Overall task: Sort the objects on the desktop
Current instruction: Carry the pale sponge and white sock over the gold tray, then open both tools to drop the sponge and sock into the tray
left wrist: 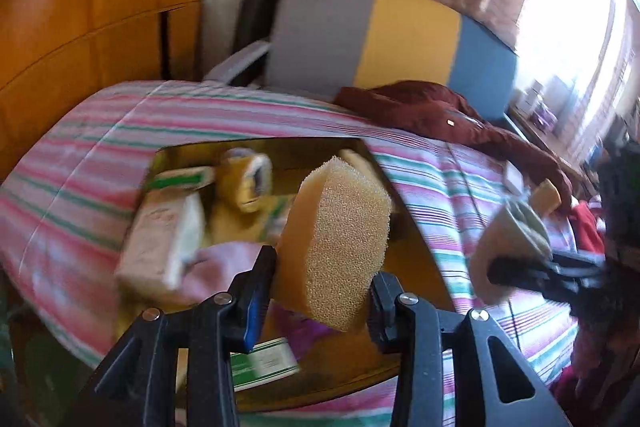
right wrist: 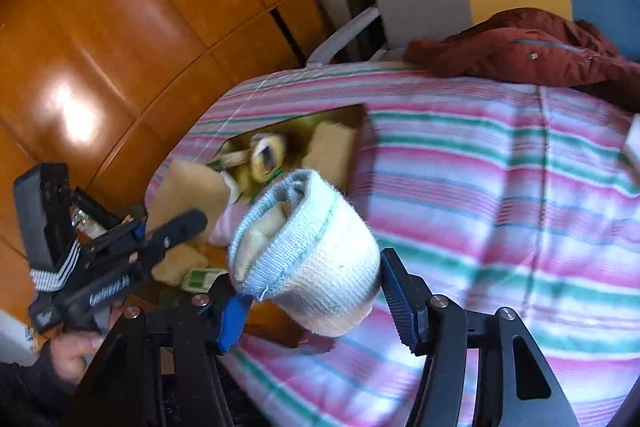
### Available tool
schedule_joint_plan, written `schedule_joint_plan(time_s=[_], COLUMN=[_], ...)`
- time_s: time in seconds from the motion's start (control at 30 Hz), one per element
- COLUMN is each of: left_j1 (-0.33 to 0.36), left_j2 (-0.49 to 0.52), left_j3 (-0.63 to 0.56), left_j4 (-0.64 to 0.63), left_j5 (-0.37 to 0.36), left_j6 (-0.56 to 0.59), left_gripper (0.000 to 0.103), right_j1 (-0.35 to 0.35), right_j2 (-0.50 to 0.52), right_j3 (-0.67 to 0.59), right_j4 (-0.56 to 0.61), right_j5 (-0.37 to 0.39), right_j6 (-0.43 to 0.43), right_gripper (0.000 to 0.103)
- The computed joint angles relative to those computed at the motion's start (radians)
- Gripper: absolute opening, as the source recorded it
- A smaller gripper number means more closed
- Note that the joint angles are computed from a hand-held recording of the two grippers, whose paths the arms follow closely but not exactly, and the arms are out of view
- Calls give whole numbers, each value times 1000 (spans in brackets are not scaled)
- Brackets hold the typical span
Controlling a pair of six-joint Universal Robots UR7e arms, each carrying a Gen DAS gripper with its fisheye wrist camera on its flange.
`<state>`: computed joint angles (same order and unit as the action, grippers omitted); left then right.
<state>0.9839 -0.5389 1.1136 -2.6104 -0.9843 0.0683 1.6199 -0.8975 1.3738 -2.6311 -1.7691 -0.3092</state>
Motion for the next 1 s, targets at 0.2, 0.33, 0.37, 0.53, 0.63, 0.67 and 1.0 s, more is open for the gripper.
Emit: schedule_joint_plan(time_s=[0.2,0.33,0.37,0.53,0.63,0.67,1.0], left_j1=[26,32,34,32,35,36,45], left_j2=[-43,-27,-21,50,107,124,239], left_j3=[46,6,-7,-125,-232,-262,-468], left_j4=[-48,-24,-17,17,71,79,224], left_j5=[-6,-45,-54,-68,-68,-65,-12], left_j6=[-19,-17,-13,19,24,30,34], left_gripper=[40,40,40,40,40,40,48], right_j1=[25,41,44,53,59,61,59], right_j2=[32,64,70,92,97,101,108], right_j3=[30,9,4,-16,-26,-29,-27], right_j4=[-25,-34,-37,-57,-63,-68,-64], right_j5=[-4,-36,-43,-74,-76,-82,-92], right_j6=[15,11,9,17,13,10,30], right_gripper=[61,61,61,63,63,63,63])
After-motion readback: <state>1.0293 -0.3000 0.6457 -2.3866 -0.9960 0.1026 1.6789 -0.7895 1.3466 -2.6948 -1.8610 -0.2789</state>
